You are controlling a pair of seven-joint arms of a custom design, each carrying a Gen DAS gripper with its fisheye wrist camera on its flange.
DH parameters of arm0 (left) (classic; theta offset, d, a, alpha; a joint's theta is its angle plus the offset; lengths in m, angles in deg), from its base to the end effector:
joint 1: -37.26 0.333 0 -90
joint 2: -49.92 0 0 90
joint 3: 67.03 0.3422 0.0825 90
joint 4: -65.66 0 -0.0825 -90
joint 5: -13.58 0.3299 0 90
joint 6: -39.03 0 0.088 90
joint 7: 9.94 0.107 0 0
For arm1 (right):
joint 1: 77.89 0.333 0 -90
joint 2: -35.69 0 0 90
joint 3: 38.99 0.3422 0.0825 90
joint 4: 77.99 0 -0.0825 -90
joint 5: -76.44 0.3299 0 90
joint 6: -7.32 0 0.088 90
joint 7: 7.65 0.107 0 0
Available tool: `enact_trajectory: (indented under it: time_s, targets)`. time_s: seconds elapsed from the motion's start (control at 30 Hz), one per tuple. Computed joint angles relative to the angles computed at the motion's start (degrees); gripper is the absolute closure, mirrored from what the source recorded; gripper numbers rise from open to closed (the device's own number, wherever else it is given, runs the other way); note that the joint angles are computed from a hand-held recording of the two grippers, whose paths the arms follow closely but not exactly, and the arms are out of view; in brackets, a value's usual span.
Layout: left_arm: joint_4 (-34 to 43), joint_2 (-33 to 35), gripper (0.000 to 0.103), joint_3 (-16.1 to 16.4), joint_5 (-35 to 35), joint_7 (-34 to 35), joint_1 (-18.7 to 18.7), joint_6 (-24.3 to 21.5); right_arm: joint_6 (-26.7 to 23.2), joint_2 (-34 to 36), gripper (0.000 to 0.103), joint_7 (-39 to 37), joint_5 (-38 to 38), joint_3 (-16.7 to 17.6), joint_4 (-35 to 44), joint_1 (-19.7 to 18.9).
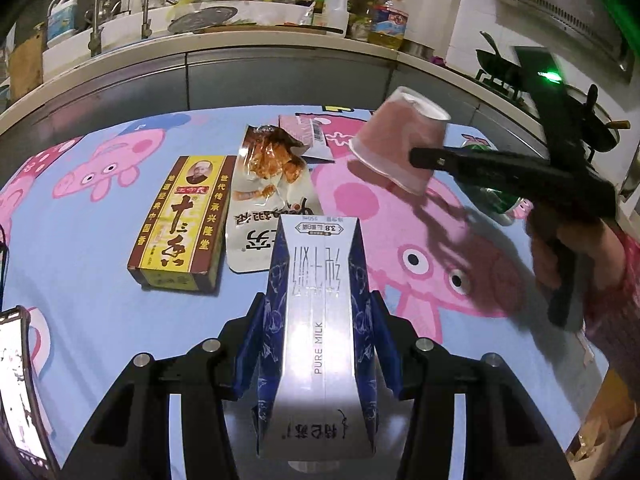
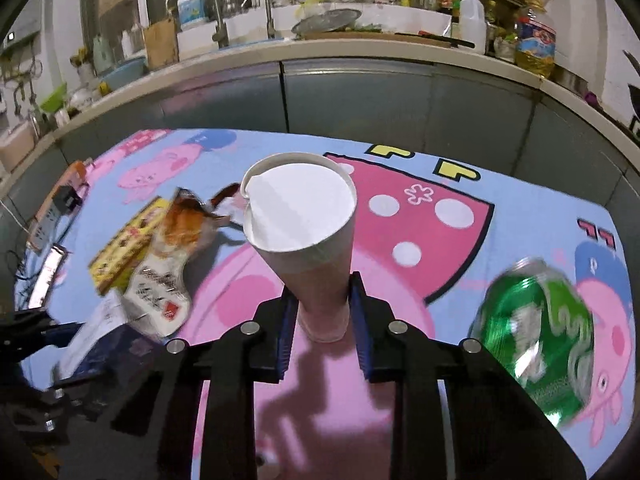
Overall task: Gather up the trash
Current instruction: 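Hold the milk carton in the left tool and the paper cup in the right tool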
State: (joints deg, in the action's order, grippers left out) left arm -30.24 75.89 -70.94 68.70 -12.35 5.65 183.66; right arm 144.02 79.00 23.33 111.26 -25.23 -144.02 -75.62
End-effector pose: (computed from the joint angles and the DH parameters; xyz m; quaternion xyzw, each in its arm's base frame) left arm 0.5434 -0.3885 0.4330 -0.7501 0.5476 -0.2747 0.2490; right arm 0.7450 0.1489 0.4513 -0.8608 0.3231 -0.0822 0.3845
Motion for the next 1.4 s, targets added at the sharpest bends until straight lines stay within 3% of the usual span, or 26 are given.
enact_trajectory:
  time_s: [0.27, 0.53, 0.77, 1.2, 1.33, 1.4]
  targets:
    - [0.2, -0.1, 0.052, -0.2, -0.2, -0.6, -0.6, -2.1, 3.9, -12.6, 0.078, -7.1, 12.7, 1.8, -20.8, -5.1]
    - [0.3, -0.2, 0.052, -0.5, -0.2, -0.7, -0.7, -3.3, 5.1, -22.4, 0.078, -17.6, 25.0, -1.5, -35.3, -6.0]
    - [0.4, -0.3, 0.052, -0.9, -0.3, -0.5, -0.9, -3.7, 3.8, -23.5, 0.078, -15.5, 26.0, -6.7, -37.6, -4.5]
    - [2.3, 0.9, 0.051, -1.1, -1.9, 1.0, -2.2, -5.4, 6.1, -25.1, 0.073, -18.1, 27.1, -8.1, -41.0, -3.7]
    - [1.9, 0.5, 0.037, -0.8, -1.7, -0.3, -2.5, -6.0, 6.0, -24.9, 0.072, -17.7, 27.1, -8.2, -41.0, -3.6]
    - [1.0, -0.1, 0.037, -0.6, -0.6, -1.7, -2.4, -5.3, 6.3, -25.0, 0.069, -17.8, 27.2, -8.2, -41.0, -3.5]
